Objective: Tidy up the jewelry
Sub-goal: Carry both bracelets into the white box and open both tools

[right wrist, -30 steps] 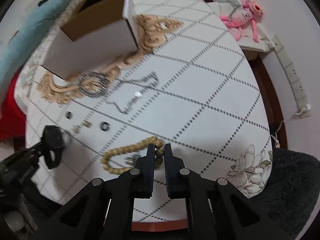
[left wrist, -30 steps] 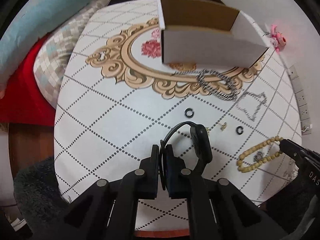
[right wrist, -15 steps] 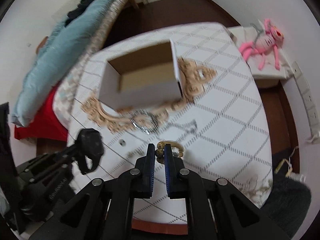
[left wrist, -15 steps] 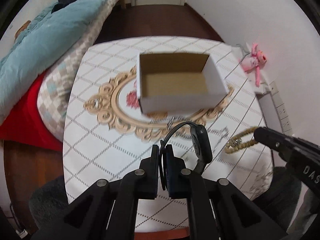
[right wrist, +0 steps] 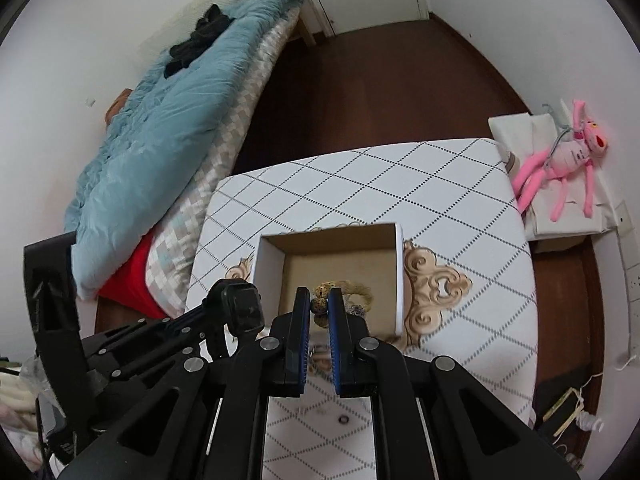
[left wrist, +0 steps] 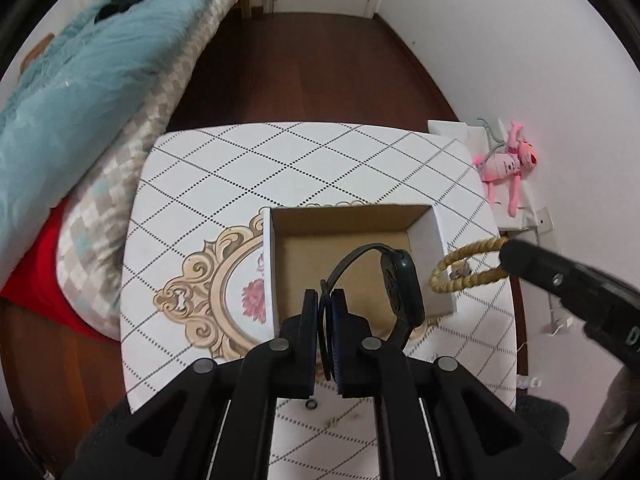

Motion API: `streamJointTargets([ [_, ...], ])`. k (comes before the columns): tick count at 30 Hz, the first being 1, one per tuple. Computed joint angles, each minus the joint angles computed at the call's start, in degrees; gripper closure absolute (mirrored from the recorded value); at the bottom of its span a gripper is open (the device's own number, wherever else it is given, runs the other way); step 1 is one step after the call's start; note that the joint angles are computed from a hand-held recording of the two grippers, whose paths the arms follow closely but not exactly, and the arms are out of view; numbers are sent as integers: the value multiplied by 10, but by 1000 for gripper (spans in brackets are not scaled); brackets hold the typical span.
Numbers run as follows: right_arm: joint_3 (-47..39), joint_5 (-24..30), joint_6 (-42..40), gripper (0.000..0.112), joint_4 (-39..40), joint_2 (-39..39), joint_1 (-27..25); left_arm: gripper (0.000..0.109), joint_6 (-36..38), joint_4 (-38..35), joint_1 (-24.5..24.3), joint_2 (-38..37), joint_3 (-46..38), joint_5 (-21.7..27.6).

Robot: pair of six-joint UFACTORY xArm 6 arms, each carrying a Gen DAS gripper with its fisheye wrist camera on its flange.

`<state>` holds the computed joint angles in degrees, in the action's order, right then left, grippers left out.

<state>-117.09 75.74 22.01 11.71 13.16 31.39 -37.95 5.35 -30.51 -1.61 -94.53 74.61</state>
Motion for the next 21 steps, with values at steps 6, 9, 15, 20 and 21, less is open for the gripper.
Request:
streamJointTargets([
  [6, -90, 41, -3, 103, 33, 93, -18, 95, 21, -54, 34, 53, -46, 10],
  [9, -134, 73, -2, 102, 58, 136, -27, 90, 19, -75, 50, 77, -73, 32],
  [15, -129, 94, 13, 79, 56, 147, -38, 37, -1, -29, 51, 69, -69, 36],
  [20, -73, 76, 4, 52, -6, 108, -20, 32, -4, 34, 29, 43, -26, 40],
  [21, -70, 80, 1, 40, -29, 103, -16, 20, -7, 45, 25, 38, -16, 37],
])
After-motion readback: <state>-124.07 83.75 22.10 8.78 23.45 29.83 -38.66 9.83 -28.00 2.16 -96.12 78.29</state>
